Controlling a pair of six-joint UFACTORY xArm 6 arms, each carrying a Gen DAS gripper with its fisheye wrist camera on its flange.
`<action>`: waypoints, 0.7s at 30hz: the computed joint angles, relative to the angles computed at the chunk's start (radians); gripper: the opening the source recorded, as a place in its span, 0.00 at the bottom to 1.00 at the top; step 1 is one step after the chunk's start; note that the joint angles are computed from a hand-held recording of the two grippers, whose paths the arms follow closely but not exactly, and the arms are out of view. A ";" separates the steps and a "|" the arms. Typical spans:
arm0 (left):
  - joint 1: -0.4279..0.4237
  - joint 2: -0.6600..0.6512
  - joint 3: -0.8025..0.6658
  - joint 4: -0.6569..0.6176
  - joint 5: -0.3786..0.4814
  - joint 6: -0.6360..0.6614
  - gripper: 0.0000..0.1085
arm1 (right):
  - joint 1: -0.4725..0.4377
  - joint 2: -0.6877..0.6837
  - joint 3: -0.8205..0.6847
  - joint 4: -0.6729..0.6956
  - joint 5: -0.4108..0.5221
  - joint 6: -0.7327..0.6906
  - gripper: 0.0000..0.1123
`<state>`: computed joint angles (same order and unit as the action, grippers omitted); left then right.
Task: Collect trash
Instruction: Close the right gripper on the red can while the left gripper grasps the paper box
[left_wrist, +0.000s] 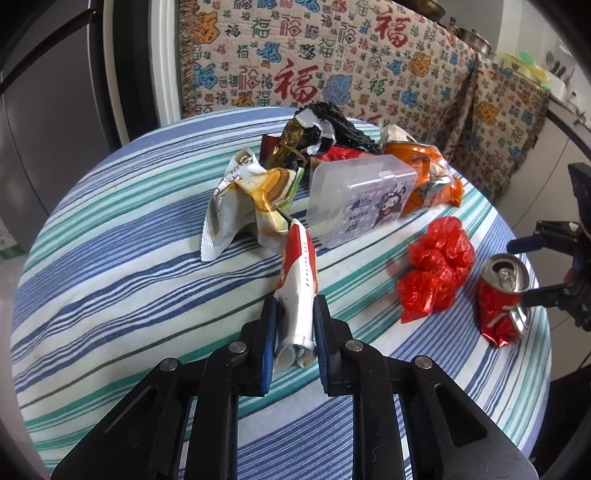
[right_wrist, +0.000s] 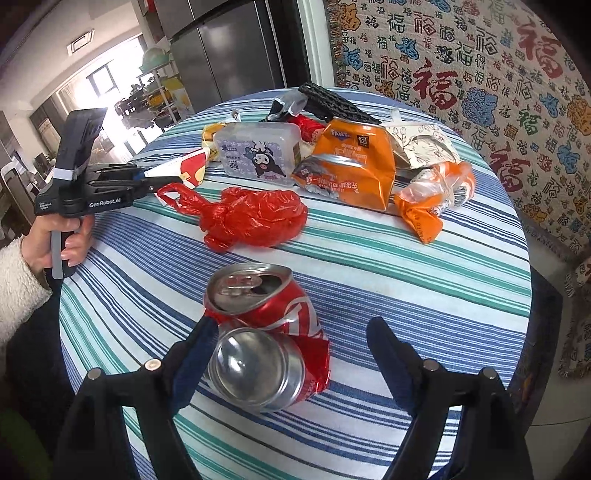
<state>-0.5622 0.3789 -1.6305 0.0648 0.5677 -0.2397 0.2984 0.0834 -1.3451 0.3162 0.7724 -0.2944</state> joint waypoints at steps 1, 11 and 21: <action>-0.002 -0.002 0.003 -0.004 0.001 0.007 0.16 | 0.001 0.012 -0.002 0.001 -0.017 0.005 0.71; 0.004 -0.051 0.058 -0.051 -0.019 0.016 0.16 | 0.018 0.017 -0.001 0.051 -0.031 0.063 0.23; -0.012 -0.186 0.187 -0.042 -0.057 0.012 0.15 | 0.058 -0.171 0.122 -0.254 -0.074 0.433 0.23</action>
